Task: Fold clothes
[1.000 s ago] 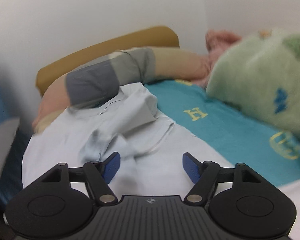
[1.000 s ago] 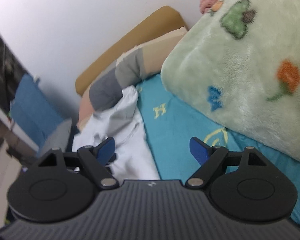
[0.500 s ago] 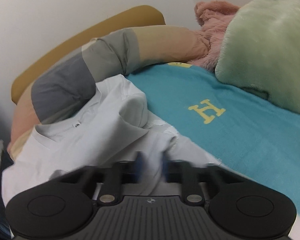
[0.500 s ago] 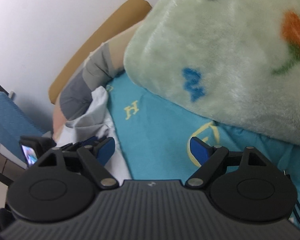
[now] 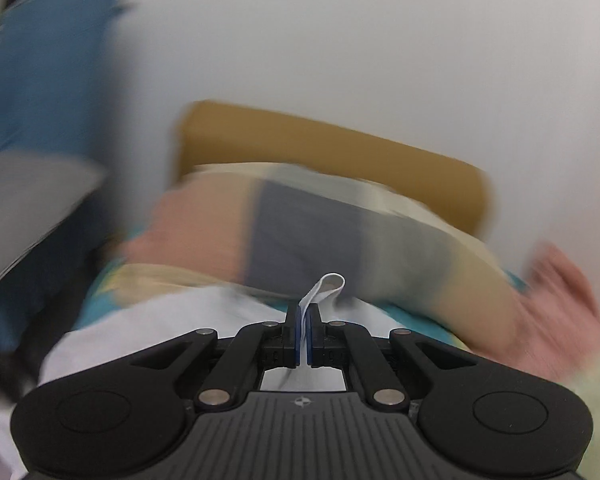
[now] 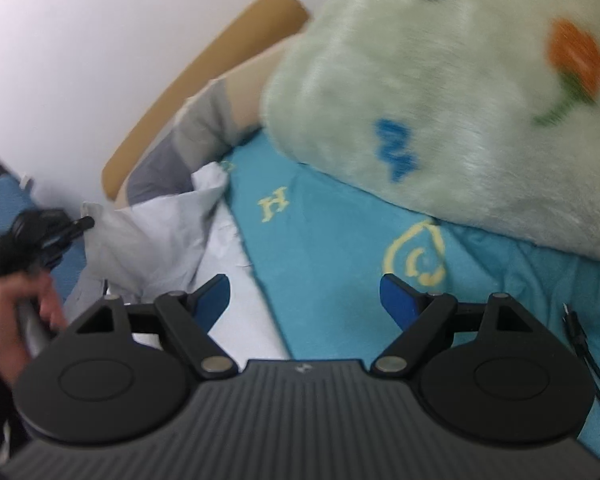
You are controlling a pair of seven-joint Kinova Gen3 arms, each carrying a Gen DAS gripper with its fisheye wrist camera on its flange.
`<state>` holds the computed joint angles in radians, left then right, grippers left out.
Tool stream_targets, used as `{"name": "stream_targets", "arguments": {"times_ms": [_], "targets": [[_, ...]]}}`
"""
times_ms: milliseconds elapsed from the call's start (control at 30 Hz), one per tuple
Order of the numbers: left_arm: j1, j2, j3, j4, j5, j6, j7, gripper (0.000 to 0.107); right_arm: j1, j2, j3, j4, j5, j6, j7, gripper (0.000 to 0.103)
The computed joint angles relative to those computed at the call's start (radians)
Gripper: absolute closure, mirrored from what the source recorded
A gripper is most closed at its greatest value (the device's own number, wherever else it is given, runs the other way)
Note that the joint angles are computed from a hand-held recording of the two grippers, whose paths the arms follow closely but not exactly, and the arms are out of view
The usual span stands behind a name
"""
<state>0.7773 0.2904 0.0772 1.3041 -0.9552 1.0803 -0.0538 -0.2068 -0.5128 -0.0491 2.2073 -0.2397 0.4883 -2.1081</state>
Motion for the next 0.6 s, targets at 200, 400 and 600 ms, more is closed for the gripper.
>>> {"name": "stream_targets", "arguments": {"times_ms": [200, 400, 600], "targets": [[-0.084, 0.129, -0.045, -0.106, 0.136, 0.147, -0.026, 0.097, 0.012, 0.021, -0.026, 0.018, 0.026, -0.047, -0.001, 0.020], [-0.026, 0.107, -0.061, -0.048, 0.113, 0.185, -0.075, 0.054, -0.016, 0.035, -0.022, 0.042, 0.042, -0.112, 0.026, 0.020], [0.113, -0.019, 0.025, 0.047, 0.061, 0.268, -0.069, 0.037, -0.082, 0.011, 0.014, 0.046, 0.039, -0.129, 0.086, 0.020]]}}
